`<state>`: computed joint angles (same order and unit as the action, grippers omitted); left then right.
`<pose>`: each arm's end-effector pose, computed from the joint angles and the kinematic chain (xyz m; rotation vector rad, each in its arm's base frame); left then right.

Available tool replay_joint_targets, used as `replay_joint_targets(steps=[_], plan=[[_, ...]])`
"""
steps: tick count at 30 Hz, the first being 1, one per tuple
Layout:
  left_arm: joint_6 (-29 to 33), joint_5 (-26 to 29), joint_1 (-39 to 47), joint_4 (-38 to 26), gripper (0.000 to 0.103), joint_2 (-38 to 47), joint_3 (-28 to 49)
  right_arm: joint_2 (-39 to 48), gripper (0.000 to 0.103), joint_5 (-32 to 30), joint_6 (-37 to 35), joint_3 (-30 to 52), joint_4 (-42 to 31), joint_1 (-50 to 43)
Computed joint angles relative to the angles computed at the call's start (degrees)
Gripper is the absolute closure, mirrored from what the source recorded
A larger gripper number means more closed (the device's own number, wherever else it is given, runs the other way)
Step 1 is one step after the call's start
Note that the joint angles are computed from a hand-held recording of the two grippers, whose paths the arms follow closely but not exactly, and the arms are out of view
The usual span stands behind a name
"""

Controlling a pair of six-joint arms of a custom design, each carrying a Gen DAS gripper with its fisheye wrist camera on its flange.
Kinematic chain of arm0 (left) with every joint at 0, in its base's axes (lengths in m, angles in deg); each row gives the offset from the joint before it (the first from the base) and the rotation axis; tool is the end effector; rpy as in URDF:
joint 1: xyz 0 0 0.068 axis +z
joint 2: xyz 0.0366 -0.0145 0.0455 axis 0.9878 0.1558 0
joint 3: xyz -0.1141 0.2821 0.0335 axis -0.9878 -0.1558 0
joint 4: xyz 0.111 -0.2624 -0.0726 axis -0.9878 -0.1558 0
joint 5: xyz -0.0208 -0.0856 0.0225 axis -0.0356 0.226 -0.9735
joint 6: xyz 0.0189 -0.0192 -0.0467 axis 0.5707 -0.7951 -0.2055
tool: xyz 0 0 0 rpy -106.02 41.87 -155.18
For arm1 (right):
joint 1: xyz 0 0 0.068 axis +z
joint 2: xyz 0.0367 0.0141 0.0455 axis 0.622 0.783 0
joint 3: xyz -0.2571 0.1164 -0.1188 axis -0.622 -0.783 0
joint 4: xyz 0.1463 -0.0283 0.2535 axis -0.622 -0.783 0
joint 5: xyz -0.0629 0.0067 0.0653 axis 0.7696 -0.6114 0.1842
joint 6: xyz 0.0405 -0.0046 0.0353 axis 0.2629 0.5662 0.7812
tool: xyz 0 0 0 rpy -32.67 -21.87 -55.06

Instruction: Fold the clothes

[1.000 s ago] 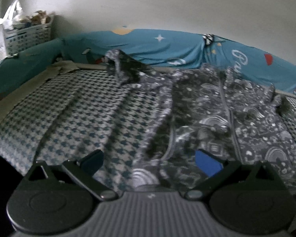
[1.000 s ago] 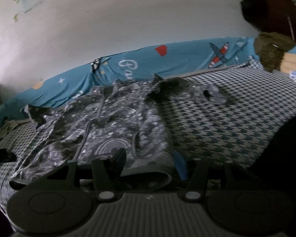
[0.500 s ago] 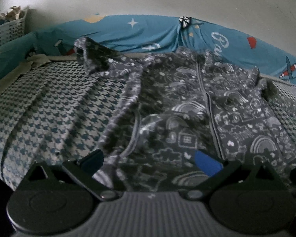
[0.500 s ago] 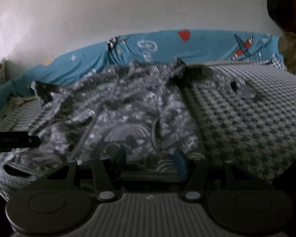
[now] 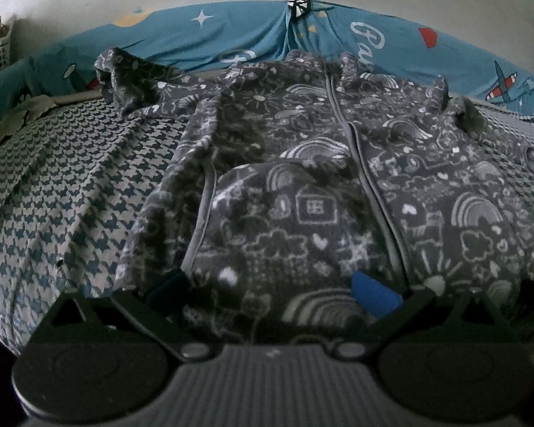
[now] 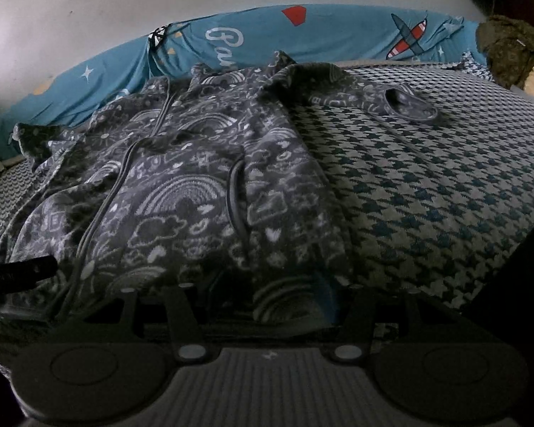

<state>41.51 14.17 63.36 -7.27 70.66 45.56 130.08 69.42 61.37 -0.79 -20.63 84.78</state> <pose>0.2398 -0.0687 0.1435 0.0287 2.3447 -0.0031 0.2044 0.1867 0.0528 0.1444 2.2856 0.0933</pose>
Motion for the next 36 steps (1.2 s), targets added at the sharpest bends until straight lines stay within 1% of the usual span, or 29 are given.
replay_joint_targets(steps=[10,24,36], plan=[[0.9,-0.53,-0.14,1.87,0.0,1.0,-0.47,0.87,0.047,1.51,-0.05,0.65,-0.44,0.79],[0.71,-1.92,-0.97,1.69,0.0,1.26,-0.3,1.36,0.045,1.61,-0.29,0.38,0.7,0.84],[0.87,-2.04,-1.03,1.82,0.0,1.37,-0.36,1.56,0.045,1.81,-0.28,0.35,0.95,1.04]])
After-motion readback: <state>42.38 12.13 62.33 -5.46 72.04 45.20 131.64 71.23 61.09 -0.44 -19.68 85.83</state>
